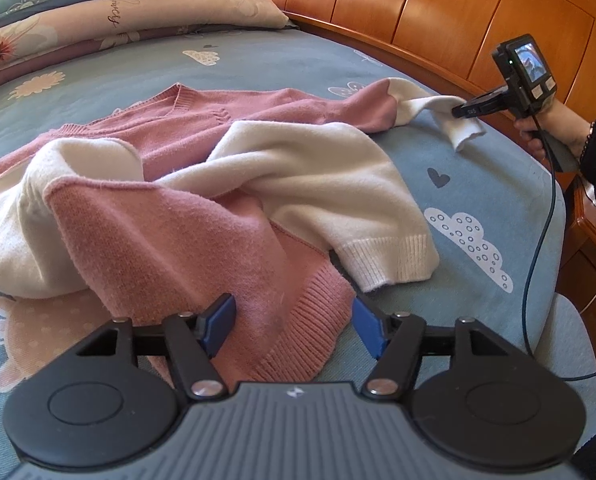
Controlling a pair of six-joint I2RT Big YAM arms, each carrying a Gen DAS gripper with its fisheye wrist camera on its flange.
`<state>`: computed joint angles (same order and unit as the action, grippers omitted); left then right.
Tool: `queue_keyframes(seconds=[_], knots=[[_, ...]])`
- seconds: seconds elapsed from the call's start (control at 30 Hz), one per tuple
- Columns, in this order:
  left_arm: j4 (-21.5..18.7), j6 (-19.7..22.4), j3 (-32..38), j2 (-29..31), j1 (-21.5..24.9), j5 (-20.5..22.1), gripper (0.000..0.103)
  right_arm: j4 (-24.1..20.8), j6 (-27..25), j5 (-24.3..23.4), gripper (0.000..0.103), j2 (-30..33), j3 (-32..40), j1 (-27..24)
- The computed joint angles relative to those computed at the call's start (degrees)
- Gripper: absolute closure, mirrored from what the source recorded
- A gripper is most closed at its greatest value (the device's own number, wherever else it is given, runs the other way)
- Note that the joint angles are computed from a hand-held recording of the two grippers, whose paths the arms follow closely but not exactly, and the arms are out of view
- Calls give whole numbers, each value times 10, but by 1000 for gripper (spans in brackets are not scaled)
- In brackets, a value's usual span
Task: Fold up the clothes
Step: 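Pull the cream sleeve cuff outward with the right gripper and release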
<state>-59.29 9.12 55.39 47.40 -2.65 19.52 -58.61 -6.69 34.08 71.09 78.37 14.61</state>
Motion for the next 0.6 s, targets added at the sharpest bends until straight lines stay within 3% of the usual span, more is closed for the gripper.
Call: queue_keyframes(seconds=[0.1, 0.13, 0.27, 0.37, 0.6], knots=[[-2, 2, 1, 1, 2, 2, 39, 16, -21, 33, 94, 9, -1, -22], [-2, 1, 1, 1, 2, 1, 39, 13, -16, 30, 88, 13, 1, -29], [-3, 0, 1, 0, 1, -2, 39, -12, 11, 22, 83, 21, -1, -37], [-10, 1, 3, -3, 2, -5, 39, -19, 28, 6, 68, 9, -9, -34], [-23, -3, 1, -26, 0, -23, 39, -66, 71, -24, 60, -16, 3, -12]])
